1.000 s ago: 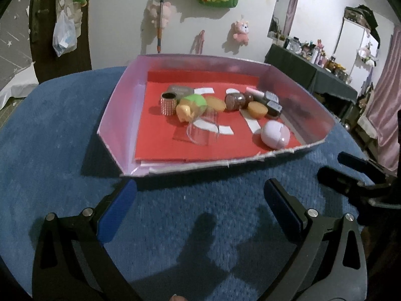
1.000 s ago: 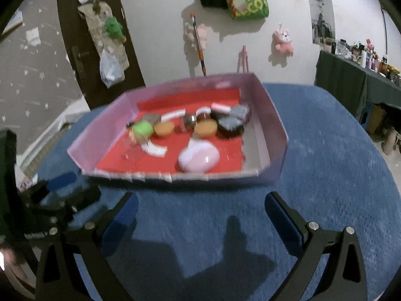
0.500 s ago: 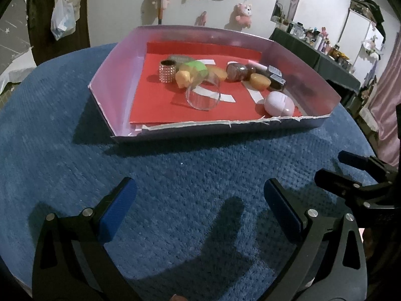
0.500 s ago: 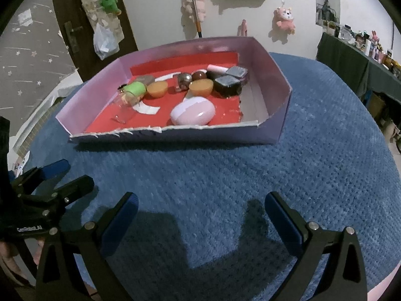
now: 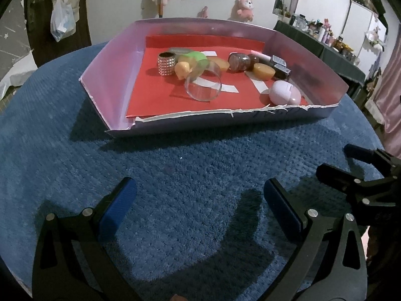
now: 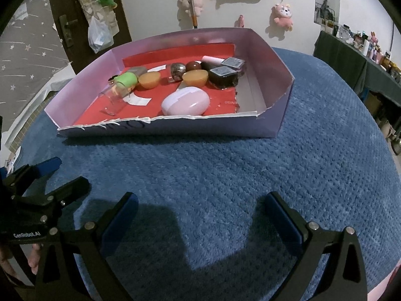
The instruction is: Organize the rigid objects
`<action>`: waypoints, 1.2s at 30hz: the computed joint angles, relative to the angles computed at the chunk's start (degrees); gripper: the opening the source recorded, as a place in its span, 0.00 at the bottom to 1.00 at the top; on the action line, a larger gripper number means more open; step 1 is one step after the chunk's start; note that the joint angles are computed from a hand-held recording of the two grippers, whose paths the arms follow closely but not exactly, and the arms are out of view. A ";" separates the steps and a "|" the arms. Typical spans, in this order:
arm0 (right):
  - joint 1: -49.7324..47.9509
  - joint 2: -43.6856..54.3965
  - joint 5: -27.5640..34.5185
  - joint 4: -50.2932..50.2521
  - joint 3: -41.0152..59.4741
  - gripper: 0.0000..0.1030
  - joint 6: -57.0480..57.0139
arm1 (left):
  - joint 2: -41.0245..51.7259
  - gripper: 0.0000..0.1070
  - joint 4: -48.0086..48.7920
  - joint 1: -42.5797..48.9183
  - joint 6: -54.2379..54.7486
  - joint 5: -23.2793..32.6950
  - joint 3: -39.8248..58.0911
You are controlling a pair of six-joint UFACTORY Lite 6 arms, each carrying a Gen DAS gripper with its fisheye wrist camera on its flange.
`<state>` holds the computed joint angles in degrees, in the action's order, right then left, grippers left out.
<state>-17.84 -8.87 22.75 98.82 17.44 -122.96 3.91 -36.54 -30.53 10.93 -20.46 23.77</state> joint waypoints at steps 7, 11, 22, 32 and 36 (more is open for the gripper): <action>0.82 0.12 -0.59 3.70 -0.26 1.00 -3.26 | 2.56 0.96 -12.82 -3.24 11.47 -1.56 2.18; 0.99 0.14 -0.60 5.32 -0.42 1.00 -4.55 | 2.04 0.96 -9.64 -2.14 8.87 -0.86 1.91; 2.98 -0.53 -1.81 13.10 -1.76 1.00 -11.03 | 0.93 0.96 -10.14 -1.62 9.40 -0.01 1.12; 5.73 -1.07 -3.34 24.71 -3.31 1.00 -21.75 | 1.60 0.96 -14.01 -2.66 12.99 -0.88 1.46; 6.33 -1.41 -3.54 27.81 -3.84 1.00 -24.61 | 1.56 0.96 -13.06 -2.45 12.23 -0.88 1.43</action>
